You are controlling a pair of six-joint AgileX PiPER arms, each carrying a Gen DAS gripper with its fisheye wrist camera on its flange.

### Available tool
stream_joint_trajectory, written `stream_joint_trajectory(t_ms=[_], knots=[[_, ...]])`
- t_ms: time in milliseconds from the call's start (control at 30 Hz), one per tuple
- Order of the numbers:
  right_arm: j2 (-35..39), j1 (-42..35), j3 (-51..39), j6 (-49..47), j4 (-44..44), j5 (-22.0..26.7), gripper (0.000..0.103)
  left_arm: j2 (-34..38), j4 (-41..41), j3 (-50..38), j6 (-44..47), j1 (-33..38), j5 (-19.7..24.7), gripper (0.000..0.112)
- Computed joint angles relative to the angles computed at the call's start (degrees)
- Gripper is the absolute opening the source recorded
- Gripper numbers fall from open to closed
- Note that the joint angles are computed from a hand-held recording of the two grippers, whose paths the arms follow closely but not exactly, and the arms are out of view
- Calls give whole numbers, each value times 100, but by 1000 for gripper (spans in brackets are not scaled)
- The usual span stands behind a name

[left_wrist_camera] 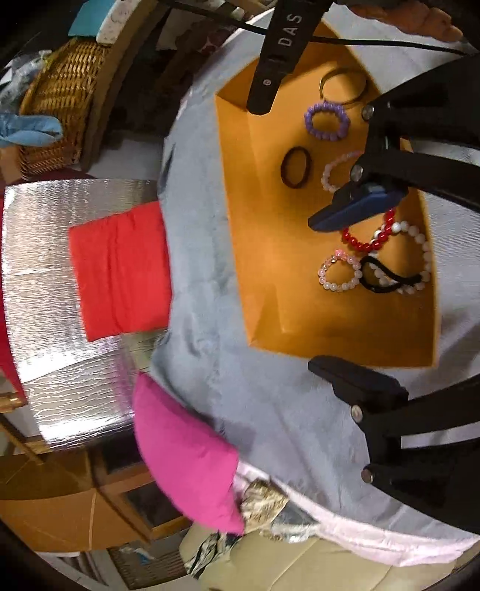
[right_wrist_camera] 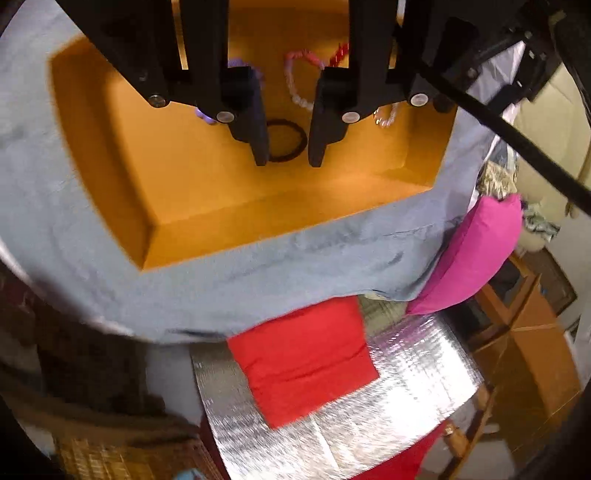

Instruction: Organize jewelry

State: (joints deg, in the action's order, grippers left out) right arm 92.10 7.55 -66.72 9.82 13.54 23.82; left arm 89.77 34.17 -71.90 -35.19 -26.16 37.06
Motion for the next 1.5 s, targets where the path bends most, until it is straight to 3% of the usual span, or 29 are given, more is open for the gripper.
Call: stream_joint_trajectory(t_ms=[33, 100, 167, 300, 433, 500, 567, 667, 900, 1500], knots=[[-222, 59, 61, 216, -372, 129, 31, -193, 71, 94, -46, -86, 66, 77], [-629, 172, 195, 534, -931, 334, 55, -492, 271, 215, -211, -252, 223, 77], [-1201, 390, 381, 968, -1645, 616, 61, -876, 642, 370, -691, -521, 542, 78], [-2184, 880, 749, 1731, -2718, 1101, 62, -1481, 1012, 540, -1173, -965, 1081, 81], [-2898, 1221, 977, 2031, -3057, 1505, 62, -1981, 1511, 698, -1741, -1497, 1680, 84], [-3171, 1400, 1060, 2328, -3197, 1683, 63, -2166, 1544, 736, -1888, -1668, 1907, 92], [-3326, 1585, 1095, 2529, -3328, 1810, 63, -2337, 1609, 788, -2001, -1817, 2047, 93], [-3488, 2204, 1100, 3380, -4196, 2217, 64, -2491, 1792, 797, -2126, -2009, 2305, 93], [-3448, 2620, 1017, 4031, -4787, 2401, 64, -2621, 1718, 748, -2049, -1754, 2334, 93], [-3244, 2803, 966, 4224, -4869, 2367, 64, -2749, 1684, 798, -1953, -1662, 2346, 93]])
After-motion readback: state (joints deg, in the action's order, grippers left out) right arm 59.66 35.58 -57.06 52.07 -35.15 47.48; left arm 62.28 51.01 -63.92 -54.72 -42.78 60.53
